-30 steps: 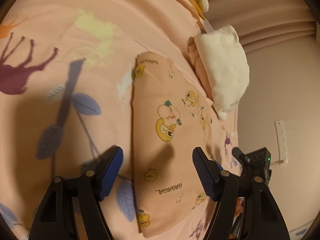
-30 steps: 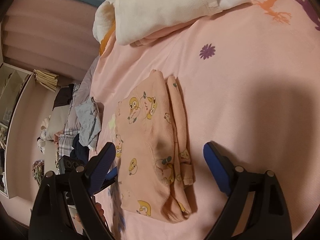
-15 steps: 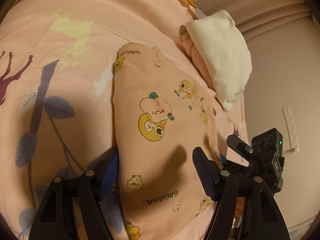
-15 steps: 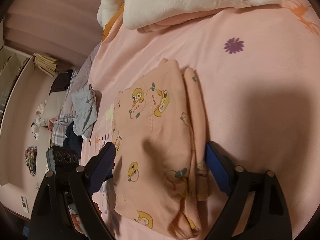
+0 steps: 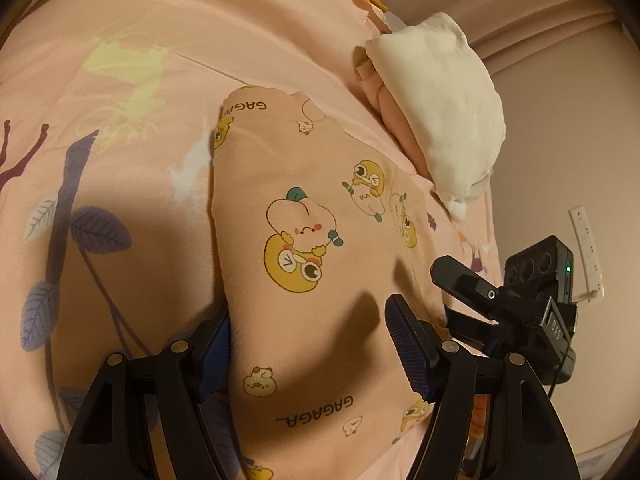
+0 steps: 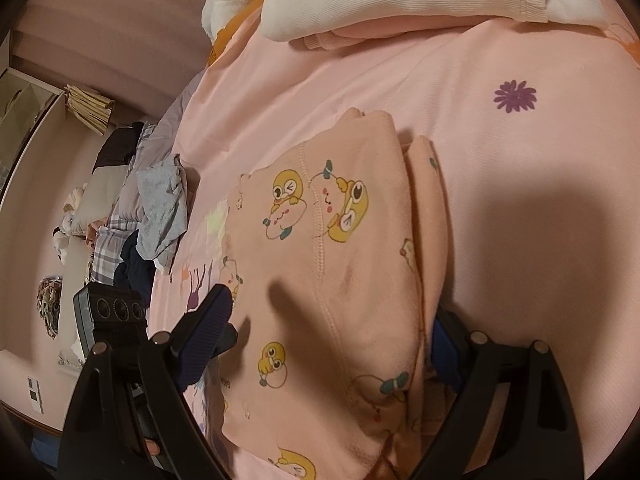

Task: Fold small clothes

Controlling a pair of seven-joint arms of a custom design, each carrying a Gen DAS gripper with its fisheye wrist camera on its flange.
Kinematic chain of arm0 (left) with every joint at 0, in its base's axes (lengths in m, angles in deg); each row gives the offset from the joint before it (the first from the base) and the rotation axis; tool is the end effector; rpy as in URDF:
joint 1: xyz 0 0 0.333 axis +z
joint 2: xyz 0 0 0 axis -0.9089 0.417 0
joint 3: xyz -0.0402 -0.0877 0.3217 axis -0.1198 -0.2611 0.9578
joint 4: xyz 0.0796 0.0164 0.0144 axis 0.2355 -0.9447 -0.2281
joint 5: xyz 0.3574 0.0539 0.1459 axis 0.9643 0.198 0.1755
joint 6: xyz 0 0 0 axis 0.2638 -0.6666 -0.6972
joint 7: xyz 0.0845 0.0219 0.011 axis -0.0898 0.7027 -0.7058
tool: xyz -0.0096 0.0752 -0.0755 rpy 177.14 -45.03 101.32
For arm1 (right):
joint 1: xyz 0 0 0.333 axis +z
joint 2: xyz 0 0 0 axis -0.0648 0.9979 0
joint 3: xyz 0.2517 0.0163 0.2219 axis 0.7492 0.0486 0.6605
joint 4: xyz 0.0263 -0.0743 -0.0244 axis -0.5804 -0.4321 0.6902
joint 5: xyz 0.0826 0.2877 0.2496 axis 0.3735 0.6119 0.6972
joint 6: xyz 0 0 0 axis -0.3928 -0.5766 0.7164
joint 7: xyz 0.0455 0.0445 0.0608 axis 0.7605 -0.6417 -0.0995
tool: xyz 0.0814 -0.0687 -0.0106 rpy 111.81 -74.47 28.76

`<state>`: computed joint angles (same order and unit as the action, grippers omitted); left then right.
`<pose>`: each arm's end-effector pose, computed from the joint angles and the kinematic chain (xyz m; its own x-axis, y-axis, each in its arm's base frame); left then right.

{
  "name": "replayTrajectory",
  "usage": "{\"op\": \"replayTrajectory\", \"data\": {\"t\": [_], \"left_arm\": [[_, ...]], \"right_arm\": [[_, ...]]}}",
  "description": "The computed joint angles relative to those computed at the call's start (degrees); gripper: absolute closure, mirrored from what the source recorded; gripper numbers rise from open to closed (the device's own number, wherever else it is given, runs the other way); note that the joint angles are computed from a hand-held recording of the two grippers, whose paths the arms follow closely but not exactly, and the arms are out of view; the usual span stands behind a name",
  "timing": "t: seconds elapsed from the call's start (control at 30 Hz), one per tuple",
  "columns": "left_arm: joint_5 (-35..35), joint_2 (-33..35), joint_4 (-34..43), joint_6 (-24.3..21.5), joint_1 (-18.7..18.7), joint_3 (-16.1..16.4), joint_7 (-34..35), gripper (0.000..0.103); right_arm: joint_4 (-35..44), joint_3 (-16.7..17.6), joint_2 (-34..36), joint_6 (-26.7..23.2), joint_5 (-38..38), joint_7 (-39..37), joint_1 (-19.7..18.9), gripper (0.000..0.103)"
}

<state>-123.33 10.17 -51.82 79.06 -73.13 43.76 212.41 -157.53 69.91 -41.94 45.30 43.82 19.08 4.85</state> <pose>0.4556 -0.0761 0.3733 0.2516 -0.7078 0.6601 -0.7705 -0.5592 -0.3060 0.5620 0.1470 0.4164 0.3090 -0.6698 -0.6752 -0.9478 -0.1585 -0.2766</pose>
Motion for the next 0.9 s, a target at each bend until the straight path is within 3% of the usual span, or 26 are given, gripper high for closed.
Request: {"op": "replayTrajectory", "data": {"t": [0.9], "left_arm": [[0.89, 1.38, 1.46, 1.68, -0.76, -0.52, -0.96, 0.029]], "right_arm": [[0.69, 0.77, 0.84, 1.65, -0.59, -0.59, 0.71, 0.014]]}}
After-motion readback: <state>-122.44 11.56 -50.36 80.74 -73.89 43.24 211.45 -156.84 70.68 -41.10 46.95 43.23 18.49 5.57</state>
